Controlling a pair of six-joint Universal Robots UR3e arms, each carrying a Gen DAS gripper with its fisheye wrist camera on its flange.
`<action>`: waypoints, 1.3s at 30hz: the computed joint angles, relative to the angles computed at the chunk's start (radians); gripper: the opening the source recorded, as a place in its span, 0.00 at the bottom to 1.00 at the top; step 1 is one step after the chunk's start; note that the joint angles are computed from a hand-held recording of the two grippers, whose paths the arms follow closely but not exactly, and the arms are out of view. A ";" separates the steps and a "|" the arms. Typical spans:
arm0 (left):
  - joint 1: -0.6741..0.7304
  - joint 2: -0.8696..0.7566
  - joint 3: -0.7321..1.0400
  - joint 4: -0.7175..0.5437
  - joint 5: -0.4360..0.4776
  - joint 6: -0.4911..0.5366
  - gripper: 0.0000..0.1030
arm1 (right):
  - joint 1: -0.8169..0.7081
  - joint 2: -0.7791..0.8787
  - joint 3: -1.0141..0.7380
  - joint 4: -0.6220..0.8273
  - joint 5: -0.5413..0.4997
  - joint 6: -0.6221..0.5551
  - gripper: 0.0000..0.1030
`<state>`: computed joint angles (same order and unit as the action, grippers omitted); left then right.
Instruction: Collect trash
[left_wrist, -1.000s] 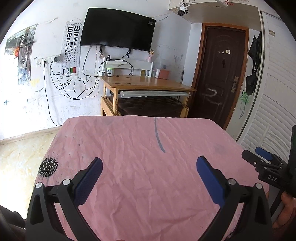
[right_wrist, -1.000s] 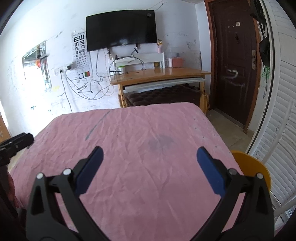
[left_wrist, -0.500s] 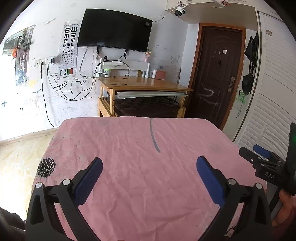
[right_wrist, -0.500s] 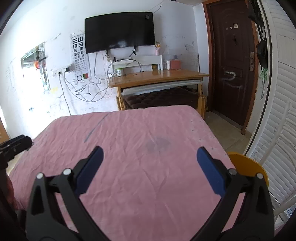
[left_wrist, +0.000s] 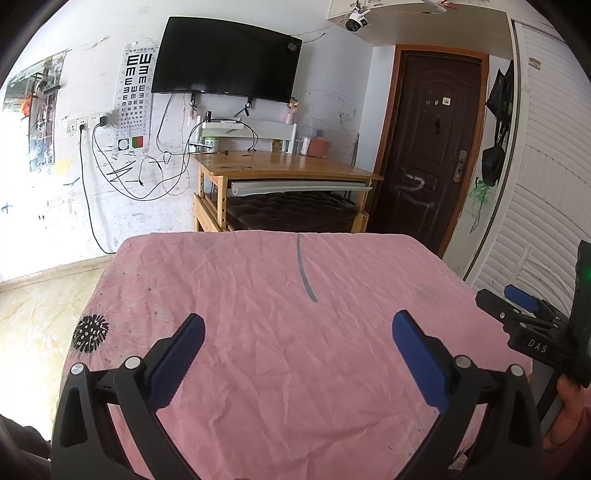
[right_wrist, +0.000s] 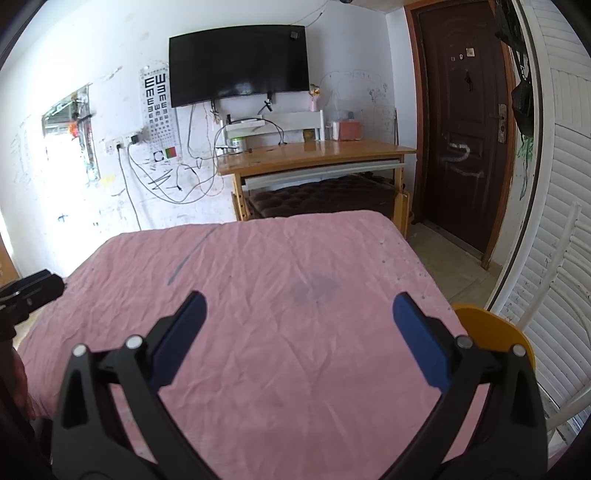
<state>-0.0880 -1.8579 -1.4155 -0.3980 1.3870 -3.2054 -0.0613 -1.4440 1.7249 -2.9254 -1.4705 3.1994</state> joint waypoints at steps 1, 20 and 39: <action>-0.001 -0.001 -0.001 0.001 0.002 0.001 0.93 | 0.000 0.001 -0.001 0.001 0.000 0.000 0.94; 0.003 -0.020 0.017 -0.051 -0.061 0.048 0.93 | -0.003 0.001 -0.001 -0.005 0.003 -0.001 0.94; -0.005 -0.038 0.014 -0.041 -0.057 0.064 0.93 | -0.010 0.003 0.004 -0.016 0.013 -0.005 0.94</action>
